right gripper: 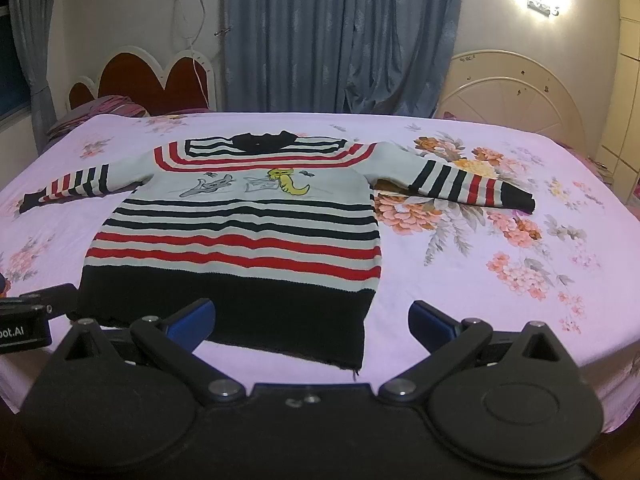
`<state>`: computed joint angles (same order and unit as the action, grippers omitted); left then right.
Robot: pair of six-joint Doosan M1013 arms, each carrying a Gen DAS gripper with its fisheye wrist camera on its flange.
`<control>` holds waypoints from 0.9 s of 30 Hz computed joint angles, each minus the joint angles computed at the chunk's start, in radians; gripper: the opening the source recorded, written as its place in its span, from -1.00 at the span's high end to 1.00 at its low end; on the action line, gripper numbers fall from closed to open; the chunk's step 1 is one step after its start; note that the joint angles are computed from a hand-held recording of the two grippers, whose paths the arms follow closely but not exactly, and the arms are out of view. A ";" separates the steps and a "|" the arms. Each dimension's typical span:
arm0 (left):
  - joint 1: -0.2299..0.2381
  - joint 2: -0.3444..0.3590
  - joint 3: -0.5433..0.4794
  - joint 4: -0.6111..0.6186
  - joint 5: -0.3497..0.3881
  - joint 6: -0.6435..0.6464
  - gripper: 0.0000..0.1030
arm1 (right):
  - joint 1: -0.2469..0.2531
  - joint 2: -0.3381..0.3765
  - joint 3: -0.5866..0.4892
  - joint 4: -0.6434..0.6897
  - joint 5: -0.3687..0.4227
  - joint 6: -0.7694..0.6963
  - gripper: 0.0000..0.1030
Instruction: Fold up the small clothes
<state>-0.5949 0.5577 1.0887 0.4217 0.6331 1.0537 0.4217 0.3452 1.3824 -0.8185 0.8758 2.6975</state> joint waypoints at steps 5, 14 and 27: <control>0.001 0.001 -0.001 -0.006 -0.001 0.003 -1.00 | 0.000 0.001 -0.001 0.000 0.000 0.000 -0.98; 0.004 0.026 -0.038 -0.008 0.012 0.013 -1.00 | -0.005 0.007 -0.007 0.004 0.004 -0.001 -0.98; 0.041 0.207 -0.350 -0.174 0.077 0.228 -1.00 | -0.057 0.098 -0.134 -0.022 0.054 0.037 -0.99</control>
<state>-0.5538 0.7647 0.7392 0.2480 0.7102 1.2815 0.3650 0.4431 1.2479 -0.8408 0.9294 2.7341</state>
